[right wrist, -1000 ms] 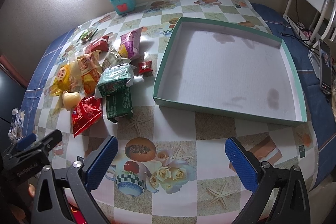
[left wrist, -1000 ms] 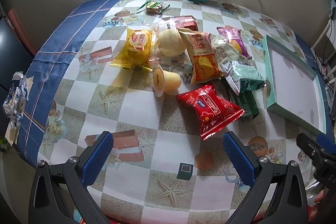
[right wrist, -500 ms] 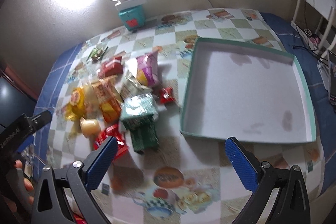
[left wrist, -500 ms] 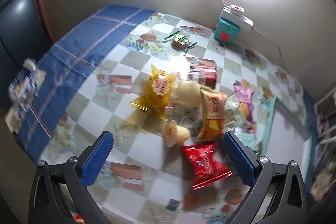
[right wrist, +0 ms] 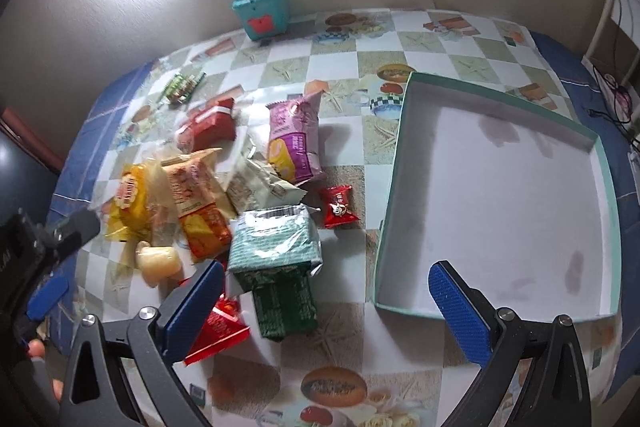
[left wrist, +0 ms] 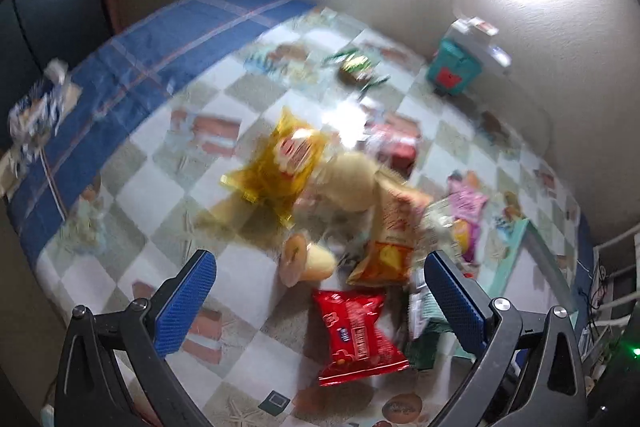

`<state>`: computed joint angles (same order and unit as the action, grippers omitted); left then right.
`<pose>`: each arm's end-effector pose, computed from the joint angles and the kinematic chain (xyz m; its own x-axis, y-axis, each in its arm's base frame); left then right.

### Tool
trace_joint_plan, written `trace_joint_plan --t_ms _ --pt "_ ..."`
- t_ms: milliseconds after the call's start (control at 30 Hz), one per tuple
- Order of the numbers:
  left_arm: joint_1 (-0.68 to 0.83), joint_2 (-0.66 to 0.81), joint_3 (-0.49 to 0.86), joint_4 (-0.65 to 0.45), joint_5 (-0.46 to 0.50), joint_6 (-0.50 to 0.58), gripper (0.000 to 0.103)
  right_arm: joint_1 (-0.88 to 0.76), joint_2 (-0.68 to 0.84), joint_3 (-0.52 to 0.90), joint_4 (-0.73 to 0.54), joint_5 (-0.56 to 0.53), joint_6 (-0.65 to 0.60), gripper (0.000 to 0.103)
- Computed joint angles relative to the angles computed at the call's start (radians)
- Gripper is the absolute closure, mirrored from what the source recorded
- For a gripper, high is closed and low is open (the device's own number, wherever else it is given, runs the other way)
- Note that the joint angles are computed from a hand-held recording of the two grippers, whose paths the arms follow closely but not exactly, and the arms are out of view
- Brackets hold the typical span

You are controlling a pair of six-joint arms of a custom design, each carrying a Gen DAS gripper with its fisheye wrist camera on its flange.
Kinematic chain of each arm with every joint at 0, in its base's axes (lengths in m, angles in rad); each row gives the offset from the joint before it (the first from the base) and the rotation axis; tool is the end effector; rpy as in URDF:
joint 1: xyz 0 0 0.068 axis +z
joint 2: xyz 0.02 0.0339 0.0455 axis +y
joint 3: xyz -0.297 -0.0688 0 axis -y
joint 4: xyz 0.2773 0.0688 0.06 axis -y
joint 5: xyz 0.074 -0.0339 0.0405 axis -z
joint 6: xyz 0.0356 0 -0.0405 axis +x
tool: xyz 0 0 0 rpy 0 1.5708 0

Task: Organize snacks
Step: 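Grasp the light green wafer pack with the right tool while the left tool grasps the red 'nice' packet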

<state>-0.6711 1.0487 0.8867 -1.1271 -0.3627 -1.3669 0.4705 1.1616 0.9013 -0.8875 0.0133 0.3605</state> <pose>0.1528 -0.1052 0.2824 -0.6460 -0.6561 -0.3900 -0.6346 0.7456 -0.2032 0.2054 0.1039 0.2727 -0.9187 -0.0715 -0.3884 -0.1329 0.9821 0.1335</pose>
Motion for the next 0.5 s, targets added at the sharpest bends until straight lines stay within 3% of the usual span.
trace_joint_plan --t_ms 233,500 --pt "0.090 0.005 -0.098 0.123 0.160 0.025 0.000 0.027 0.087 0.005 0.073 -0.016 -0.006 0.000" --pt "0.095 0.025 -0.145 0.164 0.207 -0.053 0.000 0.060 0.150 -0.007 0.132 -0.020 -0.029 0.009"
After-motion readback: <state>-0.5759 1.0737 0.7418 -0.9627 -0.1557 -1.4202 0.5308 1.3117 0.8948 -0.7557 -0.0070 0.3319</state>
